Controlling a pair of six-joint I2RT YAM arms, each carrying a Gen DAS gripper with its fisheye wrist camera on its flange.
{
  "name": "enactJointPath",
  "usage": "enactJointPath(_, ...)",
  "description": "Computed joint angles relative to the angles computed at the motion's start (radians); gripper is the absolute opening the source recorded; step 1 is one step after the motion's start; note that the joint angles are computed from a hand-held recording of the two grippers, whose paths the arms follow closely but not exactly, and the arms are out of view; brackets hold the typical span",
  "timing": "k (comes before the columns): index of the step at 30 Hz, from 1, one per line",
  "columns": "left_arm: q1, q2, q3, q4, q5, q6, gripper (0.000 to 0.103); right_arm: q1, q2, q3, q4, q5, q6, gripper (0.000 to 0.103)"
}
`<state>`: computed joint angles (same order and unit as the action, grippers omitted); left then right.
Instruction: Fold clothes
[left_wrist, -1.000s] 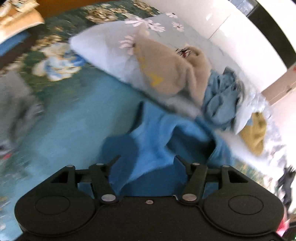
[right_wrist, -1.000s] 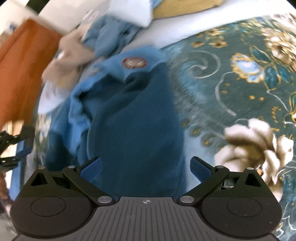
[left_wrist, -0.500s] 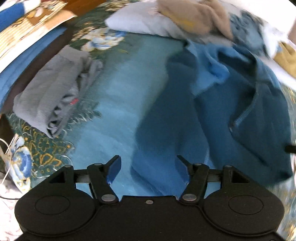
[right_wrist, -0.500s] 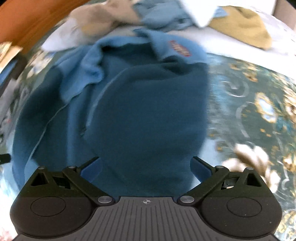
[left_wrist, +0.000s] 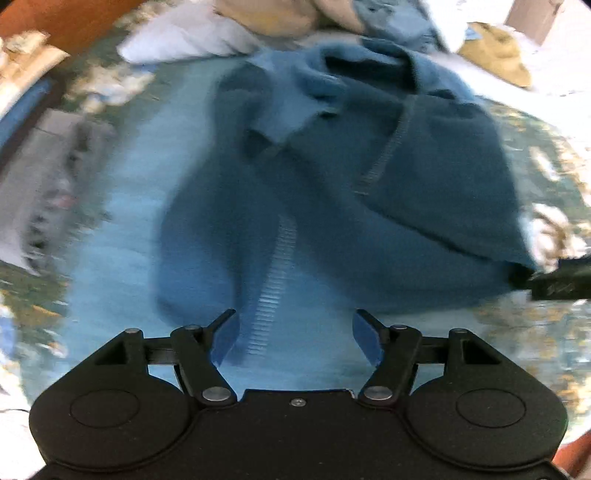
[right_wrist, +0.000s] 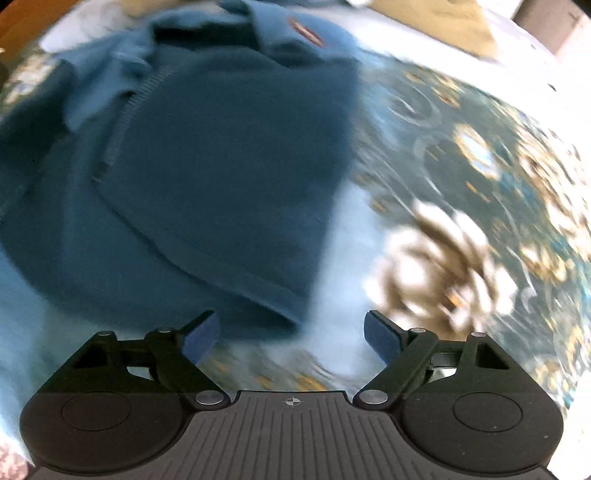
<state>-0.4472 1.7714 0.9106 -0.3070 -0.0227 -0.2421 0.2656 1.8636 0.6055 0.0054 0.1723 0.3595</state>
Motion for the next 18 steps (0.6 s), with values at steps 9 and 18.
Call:
enactJointPath(9, -0.075, 0.202, 0.079, 0.113, 0.0, -0.262, 0.066, -0.09, 0.064, -0.11, 0.305, -0.083, -0.032, 0.048)
enactJointPath(18, -0.09, 0.283, 0.09, 0.136, -0.18, -0.579, 0.066, -0.139, 0.127, -0.186, 0.603, -0.161, -0.091, 0.02)
